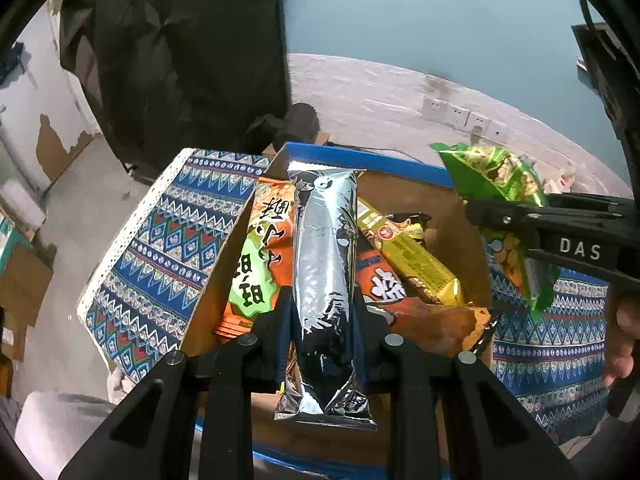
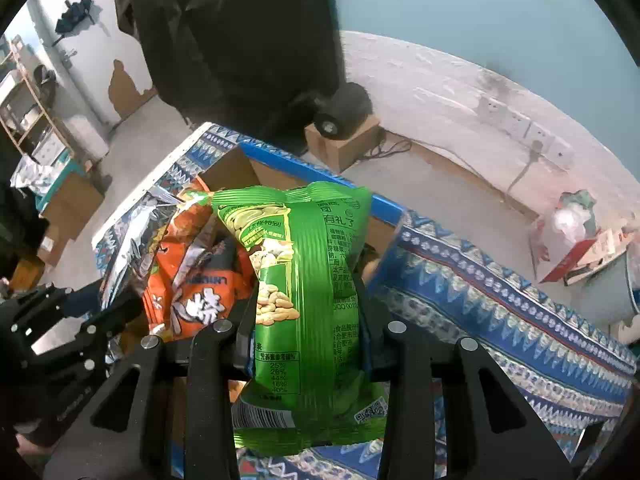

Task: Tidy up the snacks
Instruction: 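Lower both bags into the box and open both tools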

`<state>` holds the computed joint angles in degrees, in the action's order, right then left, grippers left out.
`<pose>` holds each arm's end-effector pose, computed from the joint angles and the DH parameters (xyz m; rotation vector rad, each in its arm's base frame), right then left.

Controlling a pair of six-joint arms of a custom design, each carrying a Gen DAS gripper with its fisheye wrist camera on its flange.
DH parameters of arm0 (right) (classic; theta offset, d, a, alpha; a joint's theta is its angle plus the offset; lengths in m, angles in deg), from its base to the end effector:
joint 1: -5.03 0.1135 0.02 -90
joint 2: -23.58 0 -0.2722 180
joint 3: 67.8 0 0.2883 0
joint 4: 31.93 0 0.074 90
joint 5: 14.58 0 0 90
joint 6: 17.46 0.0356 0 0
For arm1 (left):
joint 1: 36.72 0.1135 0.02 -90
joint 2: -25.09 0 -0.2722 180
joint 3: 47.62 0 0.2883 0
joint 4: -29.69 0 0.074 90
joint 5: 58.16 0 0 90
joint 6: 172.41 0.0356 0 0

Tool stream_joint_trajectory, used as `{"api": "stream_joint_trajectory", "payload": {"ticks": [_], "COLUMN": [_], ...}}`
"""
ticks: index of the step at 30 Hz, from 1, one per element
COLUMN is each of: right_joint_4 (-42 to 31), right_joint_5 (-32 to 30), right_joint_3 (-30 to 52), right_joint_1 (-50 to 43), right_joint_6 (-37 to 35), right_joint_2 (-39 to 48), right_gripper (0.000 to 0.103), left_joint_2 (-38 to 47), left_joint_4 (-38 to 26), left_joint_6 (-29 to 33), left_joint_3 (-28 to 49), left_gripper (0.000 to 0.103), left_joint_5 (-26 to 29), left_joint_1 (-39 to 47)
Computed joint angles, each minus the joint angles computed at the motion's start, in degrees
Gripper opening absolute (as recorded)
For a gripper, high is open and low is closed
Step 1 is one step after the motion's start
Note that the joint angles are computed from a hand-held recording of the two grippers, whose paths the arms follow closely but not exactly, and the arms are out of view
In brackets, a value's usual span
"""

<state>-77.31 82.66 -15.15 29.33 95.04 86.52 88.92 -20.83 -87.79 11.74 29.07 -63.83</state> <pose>0.2219 0.0953 0.2141 0.0097 2.5389 0.1640 0.2235 -0.1125 0.2456 0.4592 2.4951 -0.1649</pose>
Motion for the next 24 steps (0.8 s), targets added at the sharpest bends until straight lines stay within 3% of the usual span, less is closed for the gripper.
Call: {"api": "stream_joint_trajectory", "payload": {"ticks": [4,8,17,19,24], "right_joint_4": [2.0,3.3,4.8,4.9,2.9], "right_joint_5": [-0.5,-1.6,-2.6,-3.0,-1.9], "right_joint_3": [1.8,3.6,5.3,5.1,4.9], "right_joint_1": [0.8,1.3,1.7,1.6,2.2], "right_joint_6": [-0.3,-0.2,0.0,0.3,0.0], "right_joint_2": [4.8,8.2,11.2,10.5,7.2], "right_gripper": [0.035,0.035,0.041,0.046,0.048], "left_joint_2": [1.4,1.3,-0.2,-0.5,-1.8], "left_joint_4": [-0.4,-0.1,-2.0,-2.4,-3.3], "left_joint_6": [-0.7,-0.7,-0.9,-1.0,-1.0], "left_joint_3": [0.9,1.3,1.8,1.9,2.3], "left_gripper": [0.029,0.054,0.061,0.065,0.069], "left_joint_5": [-0.5,-2.4,-0.9,-0.8,-0.4], "left_joint_1": [0.1,0.2,3.3,3.6,3.8]}}
